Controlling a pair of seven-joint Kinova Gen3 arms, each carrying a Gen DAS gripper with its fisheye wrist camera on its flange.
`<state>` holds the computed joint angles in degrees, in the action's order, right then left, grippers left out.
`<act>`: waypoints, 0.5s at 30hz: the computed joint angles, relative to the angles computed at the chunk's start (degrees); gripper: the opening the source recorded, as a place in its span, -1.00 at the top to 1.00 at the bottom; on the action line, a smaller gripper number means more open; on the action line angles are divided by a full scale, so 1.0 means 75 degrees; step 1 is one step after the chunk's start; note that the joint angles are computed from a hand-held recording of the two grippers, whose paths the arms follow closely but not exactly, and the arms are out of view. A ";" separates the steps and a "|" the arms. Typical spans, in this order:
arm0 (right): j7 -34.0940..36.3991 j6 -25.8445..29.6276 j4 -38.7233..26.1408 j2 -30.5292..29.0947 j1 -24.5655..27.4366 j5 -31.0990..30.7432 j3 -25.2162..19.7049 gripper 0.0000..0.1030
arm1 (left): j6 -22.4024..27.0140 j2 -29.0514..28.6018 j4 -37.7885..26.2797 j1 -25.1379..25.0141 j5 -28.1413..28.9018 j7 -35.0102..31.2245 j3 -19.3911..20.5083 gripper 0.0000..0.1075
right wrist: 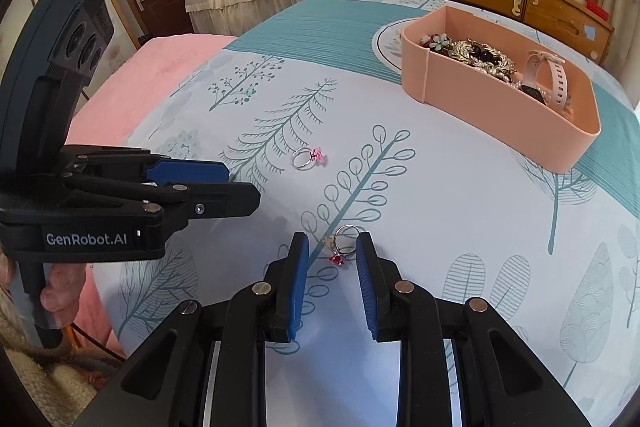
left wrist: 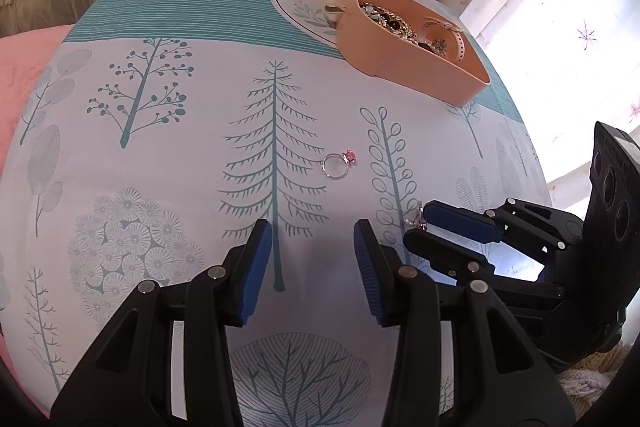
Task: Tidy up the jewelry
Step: 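Move the right tool over the red-stone ring and grasp it, then lift the red-stone ring with the right tool while the left tool approaches the pink-stone ring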
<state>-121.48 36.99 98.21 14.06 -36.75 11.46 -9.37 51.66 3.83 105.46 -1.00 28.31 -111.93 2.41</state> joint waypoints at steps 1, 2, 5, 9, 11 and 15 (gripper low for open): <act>-0.0042 0.0000 0.0015 -0.0006 -0.0046 0.0071 0.0018 0.53 | 0.0011 0.0007 -0.0007 -0.0004 0.0003 0.0004 -0.0004 0.27; -0.0121 0.0015 0.0038 -0.0022 -0.0122 0.0189 0.0044 0.53 | 0.0017 0.0008 -0.0004 -0.0015 0.0021 -0.0018 -0.0011 0.27; -0.0580 0.0198 0.0034 -0.0012 -0.0517 0.0857 0.0165 0.59 | 0.0025 0.0009 -0.0004 -0.0022 0.0023 -0.0020 -0.0014 0.27; -0.1002 0.0325 0.0033 0.0024 -0.0717 0.1383 0.0178 0.71 | 0.0013 -0.0011 0.0017 -0.0027 0.0030 -0.0023 -0.0020 0.27; -0.0959 0.0167 0.0138 -0.0043 -0.0546 0.1203 0.0111 0.80 | 0.0008 -0.0030 0.0024 -0.0018 -0.0007 0.0005 -0.0020 0.27; -0.0743 -0.0215 0.0401 -0.0209 -0.0164 0.0684 0.0004 0.83 | -0.0027 -0.0051 0.0025 0.0031 -0.0111 0.0102 -0.0002 0.27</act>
<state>-127.05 35.37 101.21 12.49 -37.98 16.59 -9.33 51.46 3.45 105.65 -0.76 27.48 -111.16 2.39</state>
